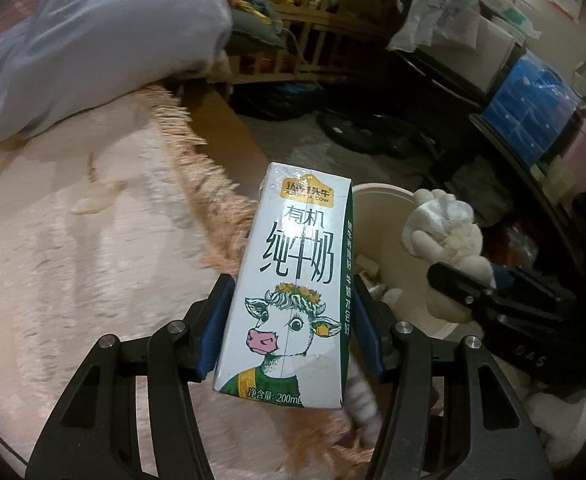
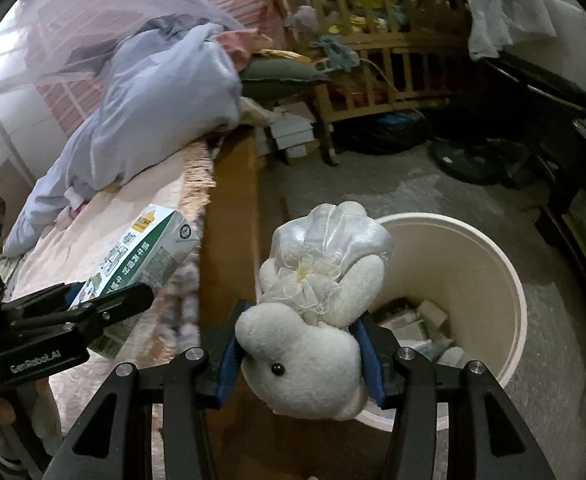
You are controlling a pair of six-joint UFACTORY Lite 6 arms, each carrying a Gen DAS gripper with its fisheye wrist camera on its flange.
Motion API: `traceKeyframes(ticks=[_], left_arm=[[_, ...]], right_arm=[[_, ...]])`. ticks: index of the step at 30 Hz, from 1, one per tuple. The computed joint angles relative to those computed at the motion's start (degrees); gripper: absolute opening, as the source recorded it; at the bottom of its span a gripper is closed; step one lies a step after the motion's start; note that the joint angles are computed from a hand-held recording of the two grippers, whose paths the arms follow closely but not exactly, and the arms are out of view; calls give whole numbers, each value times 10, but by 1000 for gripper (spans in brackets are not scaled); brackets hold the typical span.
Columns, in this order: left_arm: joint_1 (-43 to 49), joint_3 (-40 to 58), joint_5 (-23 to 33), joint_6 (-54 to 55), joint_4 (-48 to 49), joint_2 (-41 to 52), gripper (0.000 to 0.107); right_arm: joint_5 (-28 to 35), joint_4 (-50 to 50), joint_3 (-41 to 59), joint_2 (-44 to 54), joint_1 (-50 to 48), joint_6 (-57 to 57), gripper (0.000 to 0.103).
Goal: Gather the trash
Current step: 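Carry the milk carton and plush toy over the bucket and open both tools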
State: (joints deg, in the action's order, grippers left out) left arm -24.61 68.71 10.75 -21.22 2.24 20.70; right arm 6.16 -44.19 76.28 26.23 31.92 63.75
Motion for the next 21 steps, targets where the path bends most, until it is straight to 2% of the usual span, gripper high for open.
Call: traceKeyframes(ticks=[2, 4, 11, 18, 21], left_arm=[[-10, 25, 8, -3, 0, 21, 55], [-19, 53, 16, 4, -8, 43, 55], [-32, 131, 35, 84, -96, 106, 55], [-40, 191, 54, 118, -138, 154, 55], [-42, 214, 61, 117, -139, 172, 55]], right_arm=[[-2, -21, -6, 1, -7, 20, 48], [-9, 6, -10, 5, -17, -6, 48], [-28, 13, -30, 3, -51, -9, 48], [-34, -70, -44, 0, -72, 81, 48], [-30, -33, -38, 7, -78, 45, 48]])
